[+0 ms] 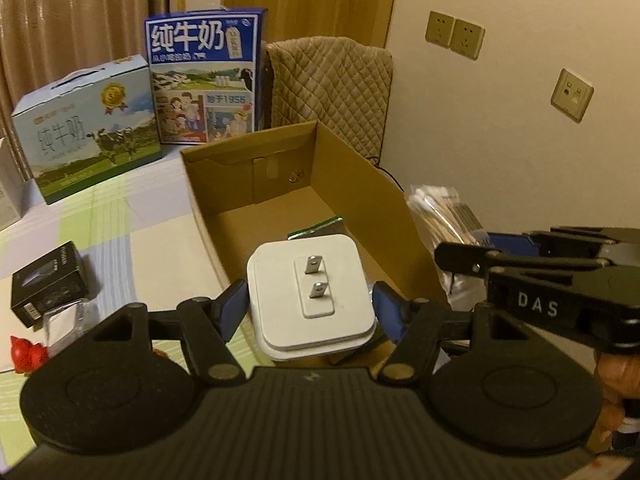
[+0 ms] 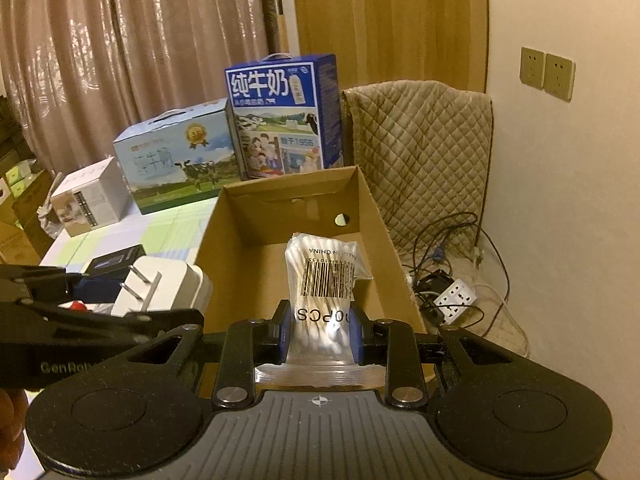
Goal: Organize objects
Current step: 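Lower the plug adapter into the cardboard box and open the left tool, then open the right tool to drop the cotton swab bag into the box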
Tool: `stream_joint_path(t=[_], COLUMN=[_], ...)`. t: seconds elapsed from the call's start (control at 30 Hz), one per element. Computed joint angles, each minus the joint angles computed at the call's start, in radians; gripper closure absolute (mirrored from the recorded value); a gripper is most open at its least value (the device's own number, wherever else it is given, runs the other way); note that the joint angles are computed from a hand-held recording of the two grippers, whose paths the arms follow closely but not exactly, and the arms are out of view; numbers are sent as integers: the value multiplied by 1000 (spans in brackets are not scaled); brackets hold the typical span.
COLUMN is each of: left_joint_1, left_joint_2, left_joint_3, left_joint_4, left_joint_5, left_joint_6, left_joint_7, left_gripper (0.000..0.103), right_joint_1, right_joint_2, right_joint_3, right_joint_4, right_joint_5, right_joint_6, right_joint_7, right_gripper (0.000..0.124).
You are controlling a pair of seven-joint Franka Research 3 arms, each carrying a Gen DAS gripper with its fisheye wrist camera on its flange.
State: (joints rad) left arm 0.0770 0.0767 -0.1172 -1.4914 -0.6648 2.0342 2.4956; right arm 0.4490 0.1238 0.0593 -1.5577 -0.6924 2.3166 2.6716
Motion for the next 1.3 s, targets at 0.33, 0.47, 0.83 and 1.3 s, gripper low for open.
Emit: stream_joint_path(t=[0.33, 0.47, 0.83, 1.3], left_joint_1=[-1, 7, 21, 69], left_joint_2=[35, 34, 23, -19], left_joint_3=[-14, -13, -3, 38], left_joint_4=[11, 8, -1, -60], left_joint_5=[14, 26, 12, 17], left_joint_6=[34, 32, 36, 32], left_joint_7=[-21, -22, -12, -17], left_gripper=[28, 28, 28, 25], right_joint_1=[-17, -18, -16, -3], right_joint_2=[-1, 7, 35, -11], right_joint_3=[-9, -9, -24, -11], right_joint_4=[-24, -19, 5, -50], right_joint_5=[17, 26, 37, 27], right_joint_6=[31, 37, 110, 127], right_joint_7=[2, -2, -13, 87], right_gripper=[99, 99, 98, 60])
